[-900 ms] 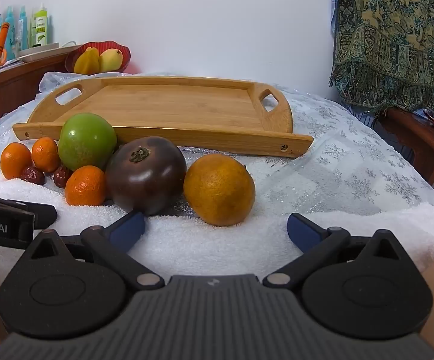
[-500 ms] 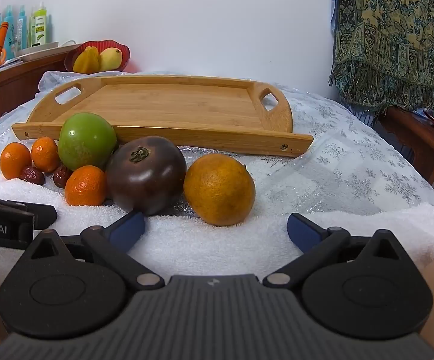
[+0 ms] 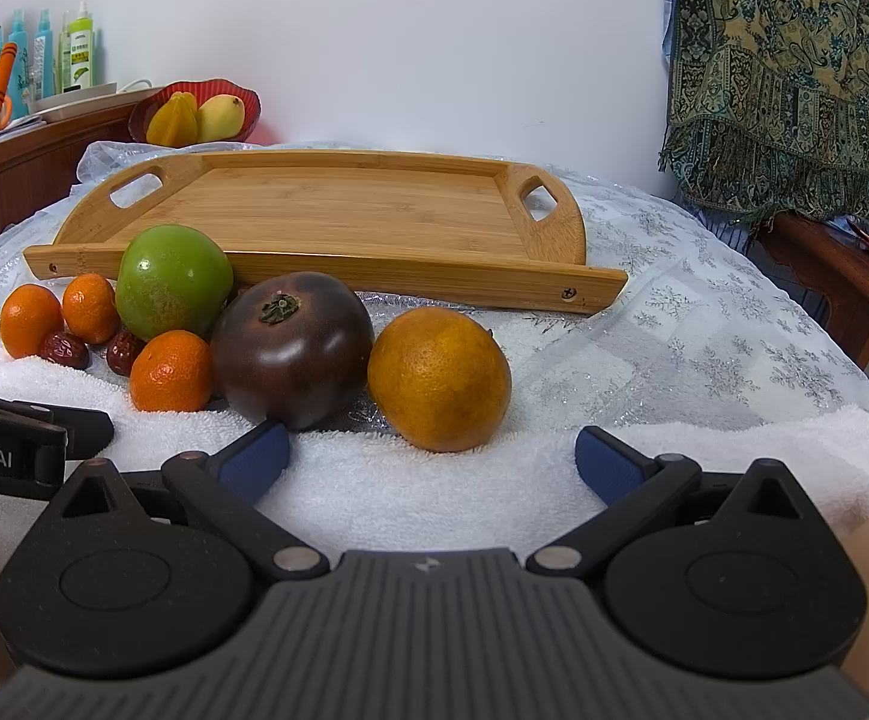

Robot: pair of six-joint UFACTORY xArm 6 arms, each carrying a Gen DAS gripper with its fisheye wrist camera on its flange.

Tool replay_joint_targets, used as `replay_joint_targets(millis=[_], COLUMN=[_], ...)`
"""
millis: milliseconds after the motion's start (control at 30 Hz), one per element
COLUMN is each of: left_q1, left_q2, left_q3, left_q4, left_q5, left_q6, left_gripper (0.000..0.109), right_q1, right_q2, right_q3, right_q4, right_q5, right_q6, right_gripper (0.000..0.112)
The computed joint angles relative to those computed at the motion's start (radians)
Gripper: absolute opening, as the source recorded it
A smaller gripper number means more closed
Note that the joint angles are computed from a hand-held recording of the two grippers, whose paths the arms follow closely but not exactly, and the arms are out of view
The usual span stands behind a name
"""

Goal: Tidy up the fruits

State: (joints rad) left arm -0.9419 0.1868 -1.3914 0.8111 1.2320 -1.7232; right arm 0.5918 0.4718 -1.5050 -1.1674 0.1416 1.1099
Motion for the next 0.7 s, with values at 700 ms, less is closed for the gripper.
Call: replay_joint_targets(millis=[700], left_q1=[-0.004], left_q2=[0.005], left_q3=[-0.010], left_q4=[0.002], left_q5=[0.008], left_q6=[0.003], left_gripper=[0.103], right_q1=[0.000], right_q2=[0.001], right_q3=[-0.001], right_q4=[0.000], right_q5=[0.001], right_q6=[-0.001], right_gripper=[0.103])
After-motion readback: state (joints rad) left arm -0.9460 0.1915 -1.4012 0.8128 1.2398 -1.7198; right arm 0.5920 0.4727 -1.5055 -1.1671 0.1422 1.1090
